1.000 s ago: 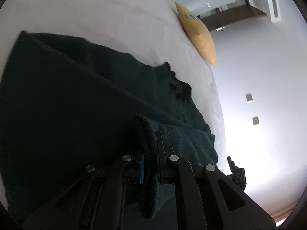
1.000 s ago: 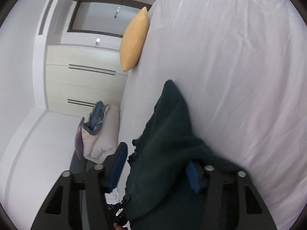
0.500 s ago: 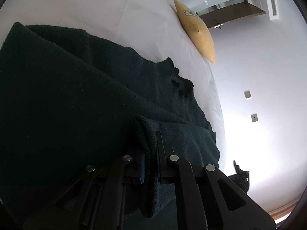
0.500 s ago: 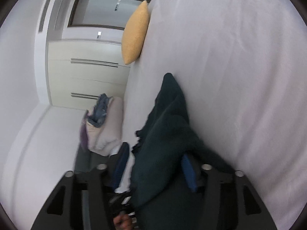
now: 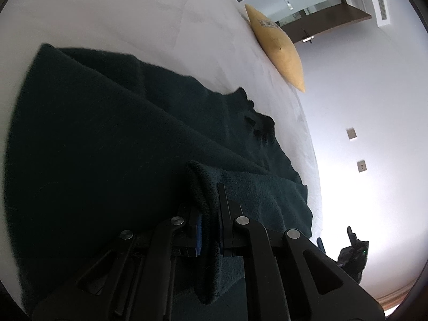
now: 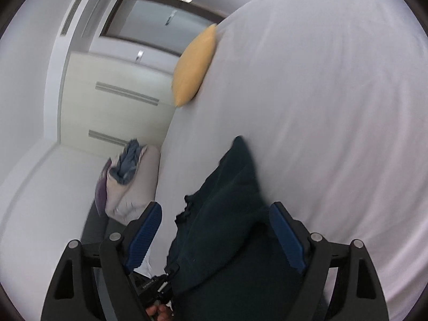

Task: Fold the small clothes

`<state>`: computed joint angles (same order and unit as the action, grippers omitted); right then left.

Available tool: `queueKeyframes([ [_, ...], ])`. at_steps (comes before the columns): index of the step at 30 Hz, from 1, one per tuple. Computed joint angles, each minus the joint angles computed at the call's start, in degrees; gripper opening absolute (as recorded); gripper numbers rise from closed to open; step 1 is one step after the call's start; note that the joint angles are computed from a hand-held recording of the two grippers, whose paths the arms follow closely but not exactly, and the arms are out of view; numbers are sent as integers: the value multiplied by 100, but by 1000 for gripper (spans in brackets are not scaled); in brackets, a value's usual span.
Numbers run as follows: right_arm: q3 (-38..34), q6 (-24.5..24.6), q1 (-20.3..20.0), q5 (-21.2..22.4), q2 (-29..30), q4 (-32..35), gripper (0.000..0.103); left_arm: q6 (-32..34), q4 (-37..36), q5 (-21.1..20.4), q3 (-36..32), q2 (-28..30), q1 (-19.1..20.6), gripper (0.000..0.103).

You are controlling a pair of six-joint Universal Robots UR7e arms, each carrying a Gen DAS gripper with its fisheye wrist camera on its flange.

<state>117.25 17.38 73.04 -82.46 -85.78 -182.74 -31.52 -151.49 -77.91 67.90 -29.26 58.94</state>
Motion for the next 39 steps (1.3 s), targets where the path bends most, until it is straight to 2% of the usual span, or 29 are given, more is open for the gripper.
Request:
queueKeyframes([
  [8, -513, -321, 337, -237, 395, 330, 86, 4, 92, -131, -165, 117, 85, 7],
  [10, -691, -442, 401, -164, 524, 500, 86, 4, 68, -185, -177, 124, 118, 8],
  [15, -1591, -964, 450, 350, 1071, 1621, 86, 125, 7, -87, -134, 111, 111, 8],
  [16, -1917, -1037, 425, 379, 1226, 2072, 85, 138, 0, -45, -130, 111, 99, 8],
  [18, -2318, -1059, 434, 180, 1418, 2605, 85, 233, 62, 89, -180, 134, 60, 8],
  [20, -2632, -1200, 360, 179, 1592, 3087, 85, 310, 105, 173, -254, 171, 36, 8],
  [21, -2664, -1175, 361, -79, 1632, 3069, 85, 352, 159, 197, -302, 191, 31, 8],
  [22, -2674, -1260, 317, -125, 1654, 3056, 85, 378, 157, 196, -326, 204, 33, 8],
  [26, -2448, -1747, -68, 831, 1593, 2924, 83, 411, 7, 92, -280, 208, 80, 9],
  [30, -2218, -1778, -228, 1123, 1332, 3158, 82, 376, -324, 24, 45, 88, 93, 9],
  [31, -2134, -1794, -223, 1116, 1261, 3220, 82, 404, -350, 29, 97, 64, 94, 9],
  [33, -2013, -2147, -90, 686, 1057, 3558, 81, 375, -326, 21, 136, 30, 94, 9],
  [35, -1910, -2196, 16, 300, 864, 3682, 81, 368, -249, 68, 169, -21, 76, 9],
  [37, -1724, -2045, -75, 590, 640, 3504, 82, 336, -140, 132, 190, -79, 61, 9],
  [39, -1691, -1896, -119, 792, 544, 3264, 83, 137, 26, 421, 223, -176, -15, 11],
])
